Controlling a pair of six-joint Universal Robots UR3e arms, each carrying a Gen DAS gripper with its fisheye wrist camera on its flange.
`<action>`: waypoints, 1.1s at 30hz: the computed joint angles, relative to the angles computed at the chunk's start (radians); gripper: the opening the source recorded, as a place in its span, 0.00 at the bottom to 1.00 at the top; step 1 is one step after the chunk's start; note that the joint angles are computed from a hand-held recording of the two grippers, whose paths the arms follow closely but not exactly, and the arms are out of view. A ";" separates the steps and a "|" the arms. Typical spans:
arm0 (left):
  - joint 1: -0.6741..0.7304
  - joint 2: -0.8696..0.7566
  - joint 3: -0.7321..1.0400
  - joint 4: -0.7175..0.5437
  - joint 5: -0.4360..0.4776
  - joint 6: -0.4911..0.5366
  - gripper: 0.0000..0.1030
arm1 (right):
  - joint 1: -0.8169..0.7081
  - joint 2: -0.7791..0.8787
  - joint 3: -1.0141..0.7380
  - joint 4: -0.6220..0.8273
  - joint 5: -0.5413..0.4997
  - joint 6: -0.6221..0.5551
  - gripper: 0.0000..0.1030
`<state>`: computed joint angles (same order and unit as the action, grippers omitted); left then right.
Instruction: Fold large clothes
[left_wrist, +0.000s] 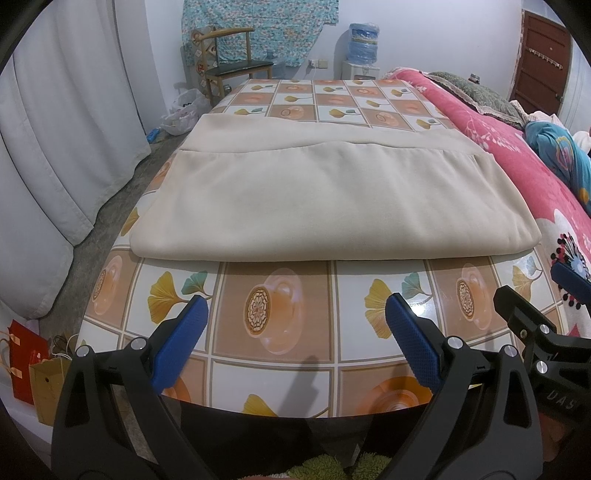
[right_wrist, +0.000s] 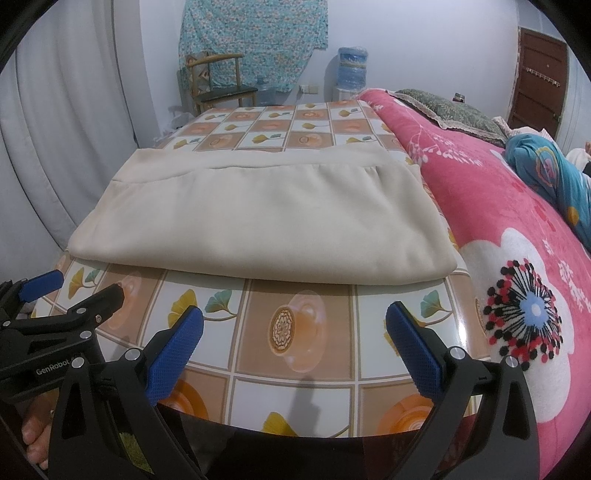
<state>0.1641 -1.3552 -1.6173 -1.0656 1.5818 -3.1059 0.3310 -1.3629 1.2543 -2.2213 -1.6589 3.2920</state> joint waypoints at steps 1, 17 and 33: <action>0.001 0.000 0.000 0.000 -0.001 0.000 0.90 | 0.000 -0.002 0.003 -0.001 0.000 0.000 0.94; -0.006 0.000 0.001 -0.001 0.000 -0.007 0.91 | -0.003 -0.007 0.009 -0.003 0.003 -0.003 0.94; -0.020 -0.001 0.006 -0.009 0.006 -0.018 0.90 | -0.005 -0.006 0.006 0.003 0.007 -0.007 0.94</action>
